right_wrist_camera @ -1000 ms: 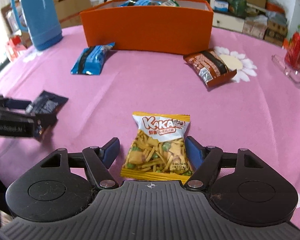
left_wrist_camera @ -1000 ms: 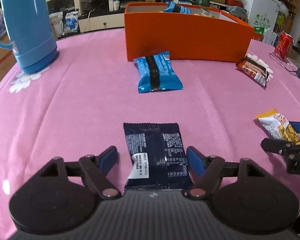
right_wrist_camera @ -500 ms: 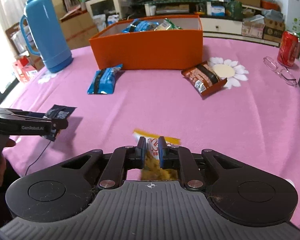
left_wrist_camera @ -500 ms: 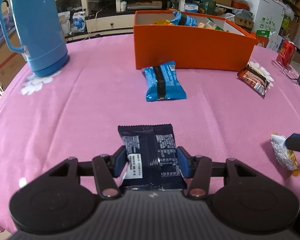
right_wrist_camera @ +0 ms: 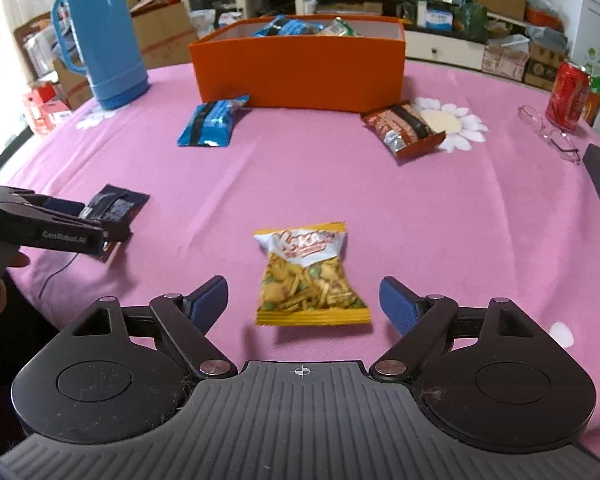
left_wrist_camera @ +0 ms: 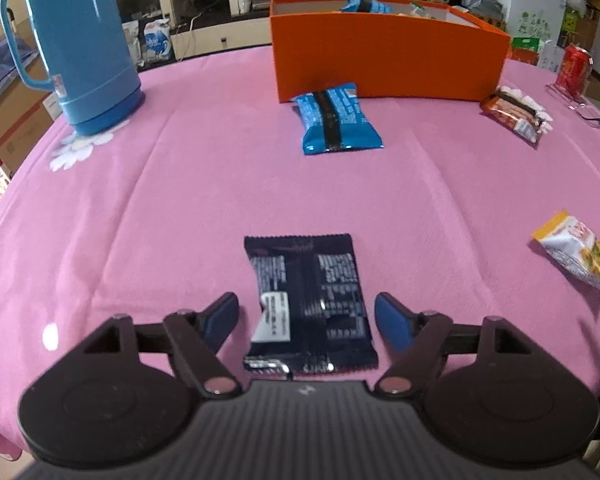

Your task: Organize snacks

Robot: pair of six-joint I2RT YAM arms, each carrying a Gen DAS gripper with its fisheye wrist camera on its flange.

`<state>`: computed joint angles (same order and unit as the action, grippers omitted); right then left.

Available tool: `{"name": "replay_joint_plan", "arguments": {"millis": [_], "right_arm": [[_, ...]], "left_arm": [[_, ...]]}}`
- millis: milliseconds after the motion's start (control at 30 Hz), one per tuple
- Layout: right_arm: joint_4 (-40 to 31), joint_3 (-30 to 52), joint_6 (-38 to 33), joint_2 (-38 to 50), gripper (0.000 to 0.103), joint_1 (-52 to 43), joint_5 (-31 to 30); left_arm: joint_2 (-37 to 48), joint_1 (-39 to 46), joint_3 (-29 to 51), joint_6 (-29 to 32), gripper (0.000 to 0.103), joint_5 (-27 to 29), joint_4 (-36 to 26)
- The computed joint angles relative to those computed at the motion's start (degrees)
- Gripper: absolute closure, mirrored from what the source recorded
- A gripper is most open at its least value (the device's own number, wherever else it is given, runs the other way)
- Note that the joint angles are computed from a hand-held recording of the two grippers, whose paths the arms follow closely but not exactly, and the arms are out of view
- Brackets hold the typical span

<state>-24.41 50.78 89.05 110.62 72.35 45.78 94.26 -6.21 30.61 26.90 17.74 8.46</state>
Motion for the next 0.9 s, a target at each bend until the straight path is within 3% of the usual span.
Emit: {"name": "replay_joint_plan", "arguments": {"millis": [100,200,267,333,367,533,733,767,800,833,900], "right_arm": [[2.1,0.3,-2.3,1.2,0.029,-1.6,-1.8],[3.5,0.7,-5.0,2.3,0.032,-4.0,-2.6],[6.4,0.2,-8.1,2.8,0.044,-5.8,-3.9],[8.6,-0.3,-8.7,3.7,0.045,-6.0,-4.1],[7.8,0.3,-9.0,4.1,0.049,-5.6,-4.0],[13.8,-4.1,-7.4,0.8,0.055,-5.1,-4.3],[12.8,-4.6,-7.8,-2.6,0.059,-4.8,-0.3],[11.6,-4.5,-8.3,-3.8,0.067,-4.8,1.1],[11.1,-4.6,-9.3,-5.2,0.09,-5.2,2.2],[11.6,-5.3,-10.5,-6.5,0.096,-5.8,2.4],[11.6,-5.7,-12.5,-7.3,0.083,-7.5,0.8]], "left_arm": [[-0.5,0.2,-0.7,1.2,0.026,1.6,-0.3],[0.7,-0.1,0.4,0.4,0.025,2.1,-0.2],[2.1,-0.5,1.7,-0.4,0.027,2.7,-0.3],[2.7,-0.3,2.9,-0.1,0.051,4.7,-1.3],[3.0,-0.2,4.0,0.2,0.053,5.6,-2.8],[3.1,0.6,7.1,-1.4,0.054,9.5,-6.9],[-1.1,0.3,8.9,-3.8,0.054,12.2,-9.7],[-1.5,0.2,9.7,-4.4,0.054,13.0,-10.2],[-1.7,0.0,10.3,-5.0,0.054,13.3,-10.4],[-1.7,-0.2,10.8,-5.3,0.054,13.3,-10.2],[-0.9,-1.2,11.4,-5.3,0.054,11.9,-10.1]]}}
